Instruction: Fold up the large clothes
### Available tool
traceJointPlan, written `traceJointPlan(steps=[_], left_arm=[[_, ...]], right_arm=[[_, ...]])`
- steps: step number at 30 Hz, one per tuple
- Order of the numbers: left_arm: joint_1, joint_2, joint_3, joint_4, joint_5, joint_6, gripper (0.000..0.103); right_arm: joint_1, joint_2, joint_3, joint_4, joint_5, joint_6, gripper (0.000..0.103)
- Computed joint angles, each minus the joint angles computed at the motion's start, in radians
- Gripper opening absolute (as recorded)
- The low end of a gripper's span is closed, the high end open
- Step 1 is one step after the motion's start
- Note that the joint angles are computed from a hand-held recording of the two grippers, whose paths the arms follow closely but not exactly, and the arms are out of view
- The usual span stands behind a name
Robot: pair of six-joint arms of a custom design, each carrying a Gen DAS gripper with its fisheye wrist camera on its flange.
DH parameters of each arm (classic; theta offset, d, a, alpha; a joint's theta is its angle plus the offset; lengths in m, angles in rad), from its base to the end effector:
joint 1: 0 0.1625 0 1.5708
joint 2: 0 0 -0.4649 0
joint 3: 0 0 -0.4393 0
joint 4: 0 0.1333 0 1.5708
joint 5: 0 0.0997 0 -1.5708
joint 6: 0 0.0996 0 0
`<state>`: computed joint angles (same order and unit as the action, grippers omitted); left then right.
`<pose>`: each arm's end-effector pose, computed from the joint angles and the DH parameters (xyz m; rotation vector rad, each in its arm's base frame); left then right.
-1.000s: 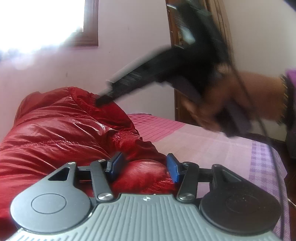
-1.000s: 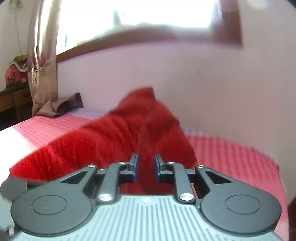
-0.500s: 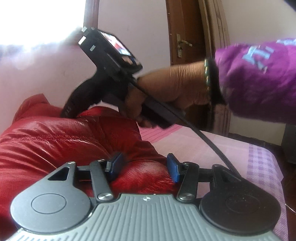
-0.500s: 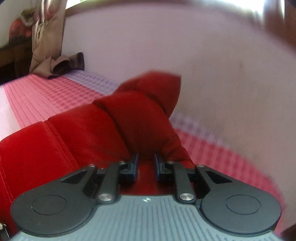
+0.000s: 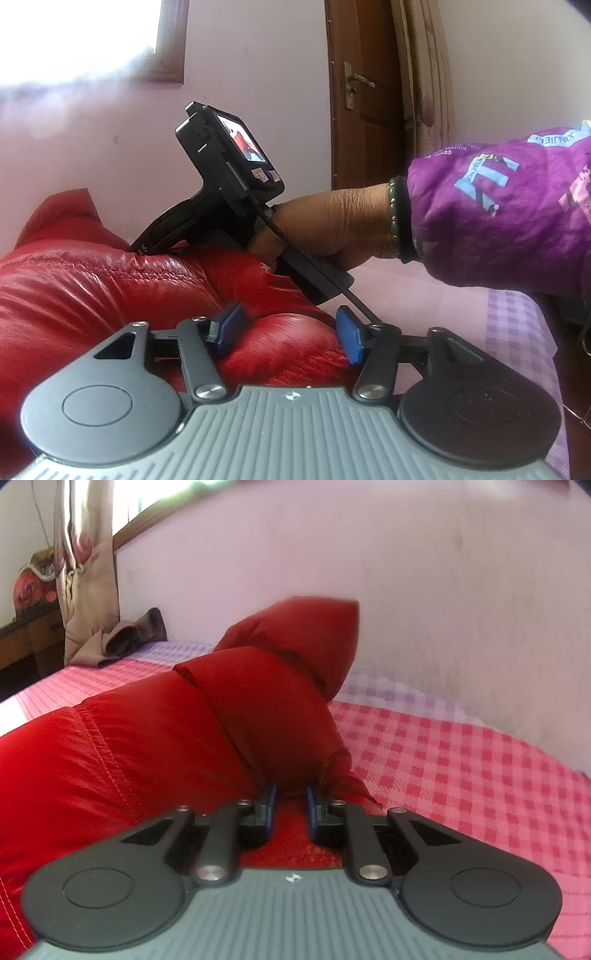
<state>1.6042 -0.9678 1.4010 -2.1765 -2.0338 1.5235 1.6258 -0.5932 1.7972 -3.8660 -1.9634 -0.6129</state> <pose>0.1147 -0.7725 0.2903 -1.9820 -2.0628 0.6495 0.1319 -0.6644 0.0583 0.4755 -2.1902 1.1767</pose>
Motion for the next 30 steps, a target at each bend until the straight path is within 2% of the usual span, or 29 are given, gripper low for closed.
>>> traceJointPlan(steps=[4,7,11,14,16,19,21,23,24,26,30], left_arm=[[-0.004,-0.007,0.004,0.000,0.013,-0.008,0.059],[-0.004,-0.006,0.004,-0.004,0.011,-0.009,0.060],[-0.004,-0.009,0.010,-0.015,0.007,-0.006,0.062],[-0.004,-0.011,0.018,-0.026,0.008,0.000,0.063],[-0.005,-0.018,0.030,-0.034,0.012,0.006,0.064],[-0.005,-0.033,0.045,-0.034,0.015,0.029,0.065],[-0.001,-0.050,0.054,-0.035,0.007,0.038,0.065],[0.009,-0.069,0.055,-0.014,-0.018,0.048,0.064],[0.013,-0.075,0.051,0.003,-0.019,0.056,0.062],[0.014,-0.082,0.058,0.003,0.009,0.091,0.053],[0.008,-0.075,0.045,0.009,0.053,0.054,0.052]], right_arm=[[0.001,-0.032,0.020,0.031,0.012,0.072,0.016],[0.022,-0.058,0.077,-0.043,0.019,0.056,0.017],[0.045,-0.094,0.213,-0.154,0.071,0.051,0.017],[0.066,-0.088,0.264,-0.180,0.045,0.030,0.017],[0.077,-0.070,0.271,-0.191,-0.003,0.007,0.017],[0.058,-0.042,0.271,-0.228,0.009,0.020,0.017],[0.050,-0.021,0.256,-0.248,0.007,-0.013,0.017],[0.059,0.004,0.233,-0.269,-0.025,-0.043,0.016],[0.065,0.014,0.224,-0.279,-0.041,-0.061,0.016],[0.067,0.016,0.222,-0.281,-0.042,-0.045,0.017],[0.091,0.018,0.224,-0.299,-0.082,-0.043,0.017]])
